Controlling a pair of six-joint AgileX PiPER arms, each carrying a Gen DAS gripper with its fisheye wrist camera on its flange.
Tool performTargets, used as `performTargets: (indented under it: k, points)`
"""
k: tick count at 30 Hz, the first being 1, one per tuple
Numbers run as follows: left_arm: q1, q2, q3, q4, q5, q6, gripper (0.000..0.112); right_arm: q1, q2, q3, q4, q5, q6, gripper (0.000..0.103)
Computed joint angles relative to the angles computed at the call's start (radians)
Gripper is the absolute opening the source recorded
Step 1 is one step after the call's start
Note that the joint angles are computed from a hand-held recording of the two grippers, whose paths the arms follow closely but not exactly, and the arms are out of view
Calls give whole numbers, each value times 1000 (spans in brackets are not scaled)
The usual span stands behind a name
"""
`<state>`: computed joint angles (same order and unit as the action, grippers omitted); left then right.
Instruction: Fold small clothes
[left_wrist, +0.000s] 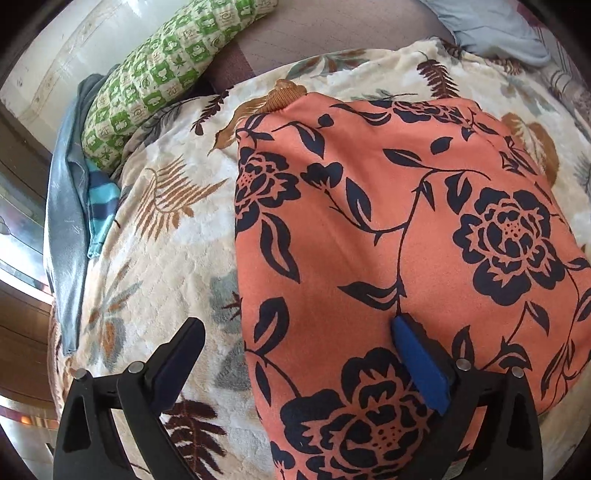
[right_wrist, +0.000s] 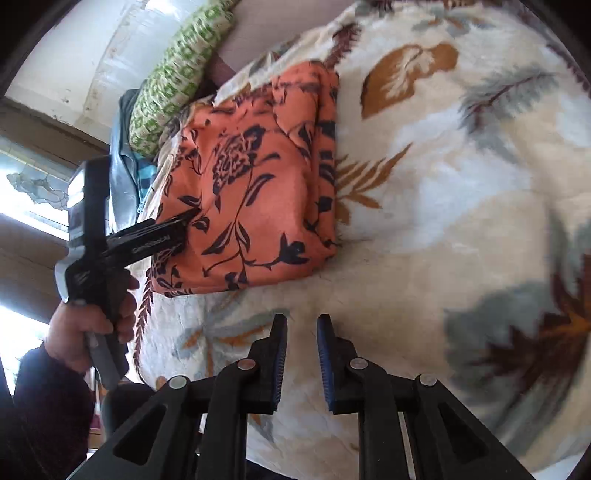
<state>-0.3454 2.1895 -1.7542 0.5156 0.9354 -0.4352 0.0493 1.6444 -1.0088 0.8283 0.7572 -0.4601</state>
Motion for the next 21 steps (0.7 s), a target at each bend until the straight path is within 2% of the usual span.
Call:
performTargets:
  k: [3, 5, 6, 10, 13, 16, 18, 19, 21]
  points:
    - [-13, 18, -49, 10, 69, -58, 103, -163, -187, 154, 129, 90, -237, 21]
    - [-18, 20, -68, 11, 97, -91, 102, -341, -235, 224, 278, 243, -384, 21]
    - [-18, 20, -81, 5, 108, -96, 102, -412, -253, 254, 328, 291, -434, 21]
    - [-12, -28, -90, -50, 52, -145, 102, -572, -285, 324, 414, 365, -515, 21]
    - [-34, -8, -120, -7, 60, -199, 102, -571, -334, 338, 446, 317, -570, 21]
    - [-37, 68, -150, -30, 104, -166, 102, -472, -397, 331, 383, 216, -558, 21]
    - [-25, 42, -64, -30, 13, -228, 103, -441, -437, 333, 332, 181, -572, 21]
    - [-8, 32, -51, -70, -3, -231, 103, -426, -446, 333, 314, 161, -566, 21]
    - [14, 32, -78, -139, 23, -202, 103, -444, -433, 330, 313, 183, -568, 21]
